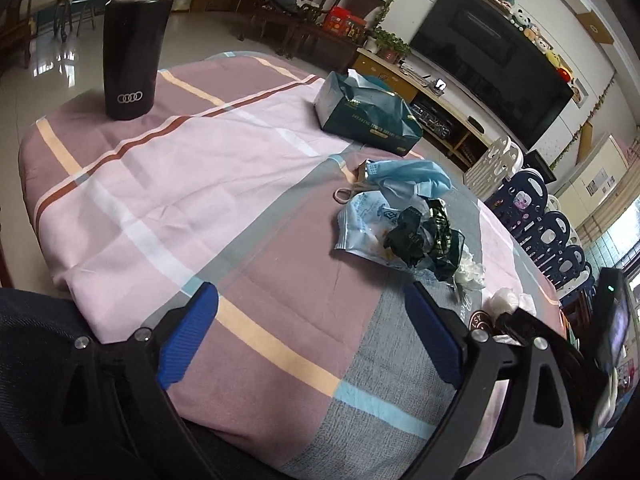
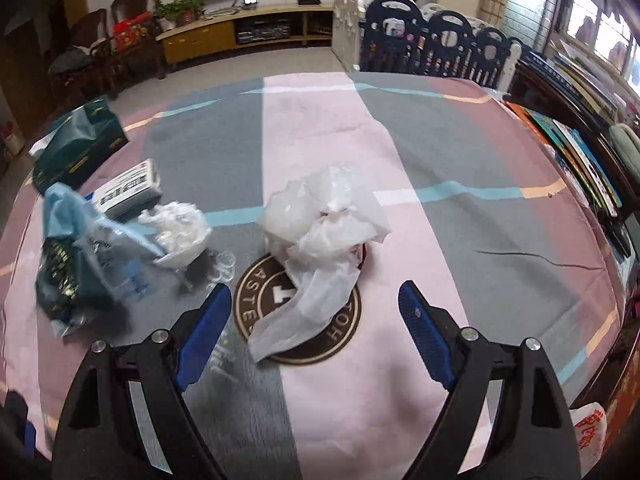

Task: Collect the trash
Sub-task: 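Move both open tools back over the table toward the remaining trash, then grasp the crumpled white tissue with the right tool, then lift and hold the white tissue with the right tool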

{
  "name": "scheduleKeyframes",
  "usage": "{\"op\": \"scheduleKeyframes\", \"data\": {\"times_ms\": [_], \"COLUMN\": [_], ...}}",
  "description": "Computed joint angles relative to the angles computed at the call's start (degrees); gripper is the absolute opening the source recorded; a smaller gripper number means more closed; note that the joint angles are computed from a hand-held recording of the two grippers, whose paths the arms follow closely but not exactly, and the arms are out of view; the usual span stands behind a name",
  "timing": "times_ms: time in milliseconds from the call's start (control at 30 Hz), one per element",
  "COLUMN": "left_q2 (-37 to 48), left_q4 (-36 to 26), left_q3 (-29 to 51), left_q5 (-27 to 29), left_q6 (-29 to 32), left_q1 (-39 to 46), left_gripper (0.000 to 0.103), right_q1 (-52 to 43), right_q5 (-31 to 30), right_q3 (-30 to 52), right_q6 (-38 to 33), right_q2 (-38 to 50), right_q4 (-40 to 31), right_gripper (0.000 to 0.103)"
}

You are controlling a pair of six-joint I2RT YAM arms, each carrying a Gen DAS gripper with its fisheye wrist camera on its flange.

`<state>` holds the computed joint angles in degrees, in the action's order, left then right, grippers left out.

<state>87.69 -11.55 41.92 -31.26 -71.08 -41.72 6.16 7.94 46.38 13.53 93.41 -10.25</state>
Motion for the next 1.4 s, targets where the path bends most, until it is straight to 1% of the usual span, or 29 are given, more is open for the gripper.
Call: {"op": "scheduleKeyframes", "data": {"times_ms": [100,133,167,200,233,300,367,433,533,633,733,800,867,900,933,1000,1033,1100,1133,1233,1367,1400], "left_q2": [0.43,0.60,0.86,0.99,1.07,1.17,1.08,0.79,0.60,0.69,1.04,1.23,1.25,1.28,1.28,1.28,1.33,1.38,1.48,1.64,1.82,1.89], "left_q4": [0.57,0.65,0.71,0.74,0.83,1.04,1.33,1.67,2.17,2.19,1.95,1.69,1.62,1.60,1.60,1.69,1.69,1.89,1.89,1.57,1.37,1.23], "left_q3": [0.23,0.35,0.51,0.62,0.65,0.59,0.38,0.03,-0.44,-0.44,-0.10,0.18,0.19,0.20,0.20,0.17,0.19,0.07,0.11,0.28,0.49,0.59], "left_q5": [-0.11,-0.03,0.20,0.36,0.52,0.73,1.04,1.15,2.03,2.08,1.89,1.83,1.84,1.85,1.85,1.82,1.84,1.94,1.96,1.73,1.43,1.51], "left_q6": [0.78,0.87,1.00,1.07,1.11,1.08,1.07,0.79,0.16,-0.05,0.23,0.28,0.36,0.37,0.37,0.30,0.21,0.08,0.06,0.36,0.44,0.37], "left_q1": [-0.18,-0.20,-0.09,-0.01,0.05,0.19,0.36,0.44,0.91,0.86,0.66,0.54,0.58,0.61,0.61,0.63,0.65,0.76,0.78,0.69,0.62,0.59], "left_gripper": [0.094,0.094,0.094,0.094,0.094,0.094,0.094,0.094,0.094,0.094,0.094,0.094,0.094,0.094,0.094,0.094,0.094,0.094,0.095,0.095,0.095,0.095], "right_q1": [-1.39,-1.33,-1.18,-0.90,-0.48,-0.02,-0.26,-1.08,-2.26,-5.12,-6.75,-5.63,-3.84,-3.77,-4.80,-8.60,-10.88,-14.00,-14.60,-13.59,-9.72,-7.88], "right_q5": [-1.15,-1.15,-1.40,-1.49,-1.42,-2.15,-4.13,-7.37,-10.99,-16.70,-20.01,-18.97,-15.59,-15.13,-16.27,-20.26,-22.33,-24.65,-24.54,-22.11,-19.02,-17.18], "right_q3": [4.01,4.71,5.38,5.84,5.84,4.70,2.98,0.68,-4.95,-9.77,-13.60,-16.10,-18.26,-18.79,-19.19,-19.20,-19.37,-19.14,-18.97,-18.44,-18.26,-18.30], "right_q6": [0.73,0.30,-0.67,-1.66,-2.61,-4.10,-5.17,-5.72,-7.51,-10.25,-13.65,-16.42,-18.66,-18.99,-19.08,-18.01,-16.96,-16.48,-16.05,-15.15,-13.57,-13.03], "right_q2": [5.33,6.25,7.03,7.51,7.63,6.98,5.26,2.47,-5.48,-14.15,-21.82,-26.47,-30.31,-31.15,-31.89,-32.92,-34.02,-34.31,-34.10,-32.31,-30.22,-29.35], "right_q4": [0.06,0.13,0.05,-0.24,-0.28,0.65,0.64,0.52,-0.86,-4.56,-9.02,-10.83,-11.90,-12.38,-12.95,-14.40,-14.87,-15.20,-15.37,-14.60,-12.39,-11.42], "right_gripper": [0.083,0.081,0.068,0.059,0.045,0.020,0.016,0.014,0.014,0.014,0.013,0.014,0.014,0.016,0.023,0.054,0.058,0.062,0.062,0.062,0.062,0.063]}}
